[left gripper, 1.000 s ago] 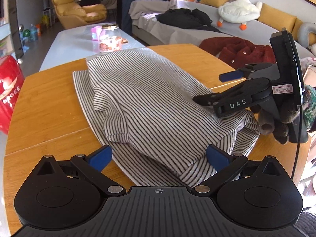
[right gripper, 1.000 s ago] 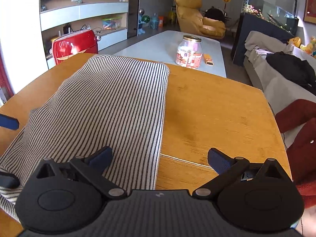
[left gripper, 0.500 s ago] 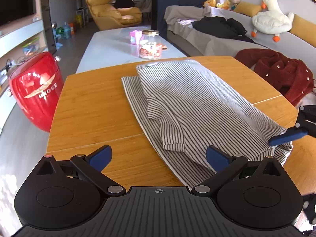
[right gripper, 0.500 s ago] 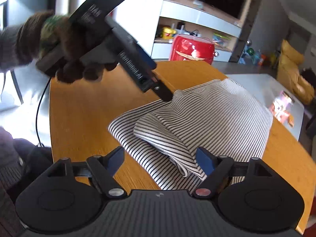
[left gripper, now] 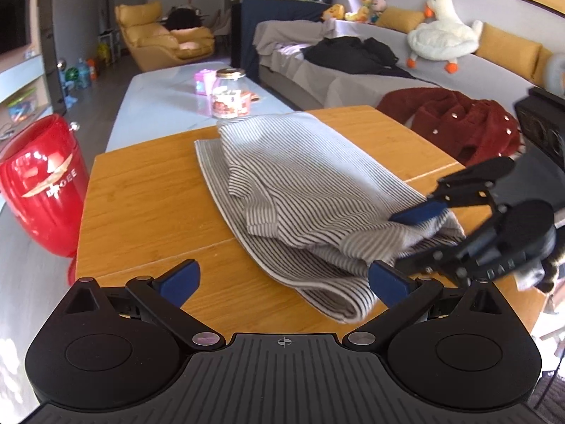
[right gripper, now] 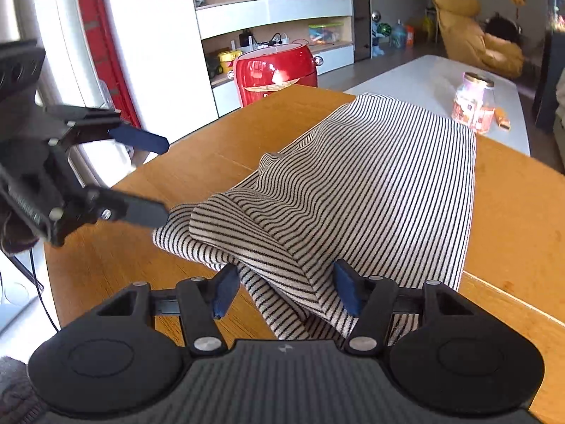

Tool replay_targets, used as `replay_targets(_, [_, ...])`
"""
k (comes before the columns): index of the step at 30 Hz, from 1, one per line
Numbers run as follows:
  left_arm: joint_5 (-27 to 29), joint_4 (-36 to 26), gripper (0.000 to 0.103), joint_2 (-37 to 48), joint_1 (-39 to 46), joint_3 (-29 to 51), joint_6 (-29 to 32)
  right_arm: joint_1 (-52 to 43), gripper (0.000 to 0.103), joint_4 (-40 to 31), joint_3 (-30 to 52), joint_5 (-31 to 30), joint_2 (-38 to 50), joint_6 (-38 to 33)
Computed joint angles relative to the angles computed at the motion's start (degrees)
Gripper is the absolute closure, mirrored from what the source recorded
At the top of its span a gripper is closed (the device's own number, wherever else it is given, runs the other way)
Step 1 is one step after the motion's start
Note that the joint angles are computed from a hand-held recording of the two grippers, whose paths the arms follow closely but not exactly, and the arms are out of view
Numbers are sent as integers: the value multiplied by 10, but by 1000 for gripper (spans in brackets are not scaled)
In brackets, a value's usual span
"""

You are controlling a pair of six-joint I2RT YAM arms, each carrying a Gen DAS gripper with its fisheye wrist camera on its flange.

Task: Fold clothes

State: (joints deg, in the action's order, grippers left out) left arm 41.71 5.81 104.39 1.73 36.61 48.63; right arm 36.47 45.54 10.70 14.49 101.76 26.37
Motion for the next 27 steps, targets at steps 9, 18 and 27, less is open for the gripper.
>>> replay_targets(9, [-104,144,0,70,-81,-44,-4,128,32,-60,30,159,17,-30])
replay_targets(18, [-64,71,0,72,-85,21,-105,212,22,-78,108,363,160,-168])
replay_targets(27, [65,-57,0,64,-28,85,-106,130,71,-72,112,300,119,-252])
